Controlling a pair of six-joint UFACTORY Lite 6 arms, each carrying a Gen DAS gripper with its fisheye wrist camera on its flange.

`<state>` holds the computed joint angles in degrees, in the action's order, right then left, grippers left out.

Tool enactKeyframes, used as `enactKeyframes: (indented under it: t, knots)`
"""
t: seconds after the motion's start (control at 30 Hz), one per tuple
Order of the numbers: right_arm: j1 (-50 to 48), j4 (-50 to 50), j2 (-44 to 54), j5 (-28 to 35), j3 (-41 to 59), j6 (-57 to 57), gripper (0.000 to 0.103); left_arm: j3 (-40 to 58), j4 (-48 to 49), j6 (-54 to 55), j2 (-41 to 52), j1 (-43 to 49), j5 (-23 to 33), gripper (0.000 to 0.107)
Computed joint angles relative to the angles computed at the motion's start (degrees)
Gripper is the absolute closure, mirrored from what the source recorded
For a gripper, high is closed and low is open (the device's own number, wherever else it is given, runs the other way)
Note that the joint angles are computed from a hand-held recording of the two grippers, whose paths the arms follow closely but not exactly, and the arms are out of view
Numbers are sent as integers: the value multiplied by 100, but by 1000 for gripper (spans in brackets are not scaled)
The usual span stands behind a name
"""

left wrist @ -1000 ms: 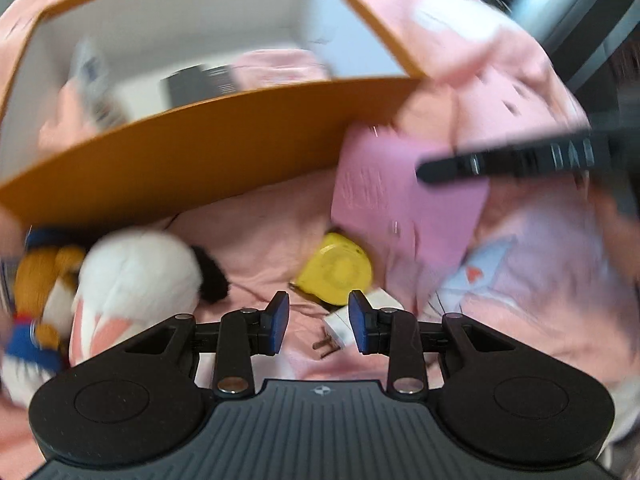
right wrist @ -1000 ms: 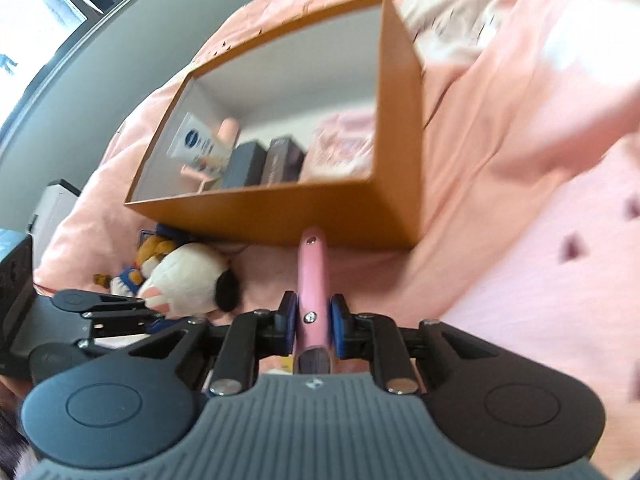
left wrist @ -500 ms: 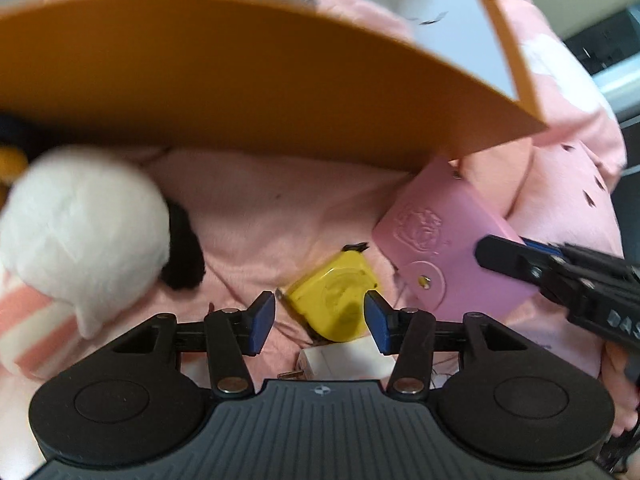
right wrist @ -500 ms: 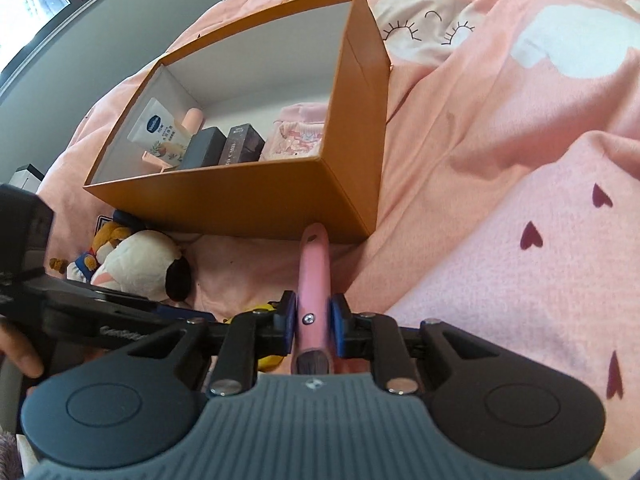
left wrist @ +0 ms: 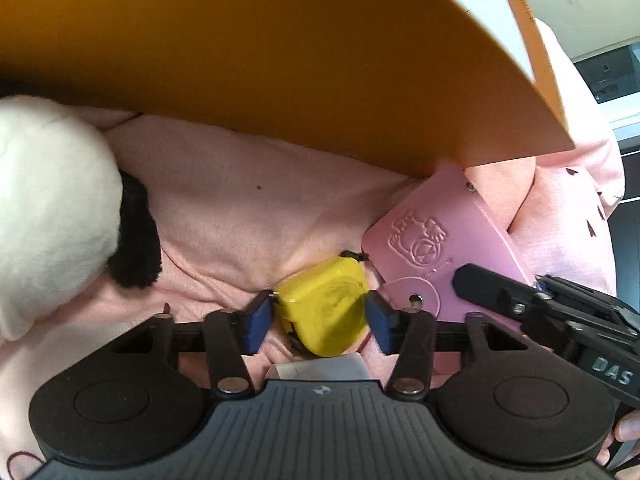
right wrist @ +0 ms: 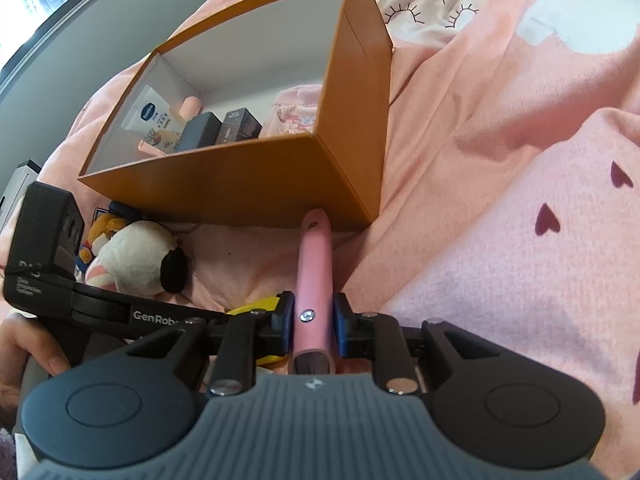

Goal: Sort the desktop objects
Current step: 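Grasp the yellow tape measure with the left gripper while the right grasps a pink stick, then lift the yellow tape measure and pink stick and carry them toward the orange box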

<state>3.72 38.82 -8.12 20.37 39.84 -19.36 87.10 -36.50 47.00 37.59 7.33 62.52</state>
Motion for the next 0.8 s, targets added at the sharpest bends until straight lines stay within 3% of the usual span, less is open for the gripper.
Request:
enactKeyframes:
  t: [0.07, 0.23, 0.4, 0.53, 0.8]
  knots:
    - [-21, 78, -12, -11, -42, -58, 82, -144, -112, 154, -200, 60, 52, 66]
    - [-242, 482, -4, 196, -30, -443, 82, -539, -315, 611, -640, 156, 177, 68]
    - [-370, 165, 178, 562, 294, -322, 82, -482, -265, 662, -616, -57, -37, 68]
    - [-409, -77, 308, 752, 513, -197, 82, -624, -336, 936, -692, -42, 14, 83]
    - [43, -804, -148, 382, 226, 730, 83, -944, -482, 1273, -1089, 16, -219, 85]
